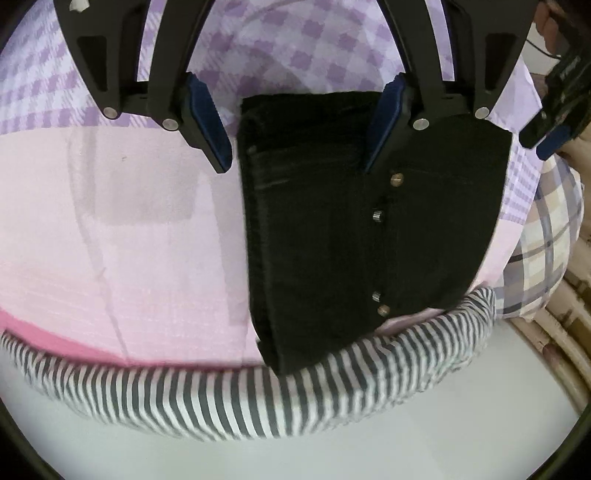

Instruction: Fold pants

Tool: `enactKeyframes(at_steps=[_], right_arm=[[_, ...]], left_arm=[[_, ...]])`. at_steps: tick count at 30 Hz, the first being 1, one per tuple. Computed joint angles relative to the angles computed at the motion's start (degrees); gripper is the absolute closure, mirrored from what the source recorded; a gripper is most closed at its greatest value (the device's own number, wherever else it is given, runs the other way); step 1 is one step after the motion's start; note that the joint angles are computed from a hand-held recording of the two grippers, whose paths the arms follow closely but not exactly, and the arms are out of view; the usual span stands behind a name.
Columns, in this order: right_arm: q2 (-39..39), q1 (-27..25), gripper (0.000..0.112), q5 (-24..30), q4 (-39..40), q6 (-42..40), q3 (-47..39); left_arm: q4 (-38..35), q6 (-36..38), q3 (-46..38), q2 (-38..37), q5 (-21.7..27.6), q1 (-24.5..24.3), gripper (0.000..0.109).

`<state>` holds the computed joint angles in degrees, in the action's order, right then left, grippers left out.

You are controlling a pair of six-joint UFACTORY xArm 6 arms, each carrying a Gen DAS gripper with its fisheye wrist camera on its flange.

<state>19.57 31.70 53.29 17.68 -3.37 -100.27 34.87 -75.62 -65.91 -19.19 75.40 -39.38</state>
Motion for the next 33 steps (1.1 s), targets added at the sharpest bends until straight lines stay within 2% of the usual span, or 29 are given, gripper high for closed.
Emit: enactKeyframes(at_steps=[5, 12, 22, 33], right_arm=[[-8.3, 2.8, 0.029, -7.2, -4.4, 1.4, 8.3], [-16.8, 6.2, 0.01, -8.5, -14.4, 7.2, 15.5], [-24.0, 8.1, 0.01, -8.0, -22.6, 11.3, 20.9], [-27.0, 8.3, 0.01, -7.3, -22.7, 11.8, 23.5]], left_arm=[[0.0, -2.0, -0.1, -0.7, 2.6, -2.8, 0.035], [-0.2, -4.1, -1.5, -0.9, 6.7, -7.0, 0.03], [1.2, -4.1, -4.7, 0.4, 8.7, -10.1, 0.027], [1.3, -4.7, -5.9, 1.9, 9.9, -12.5, 0.027]])
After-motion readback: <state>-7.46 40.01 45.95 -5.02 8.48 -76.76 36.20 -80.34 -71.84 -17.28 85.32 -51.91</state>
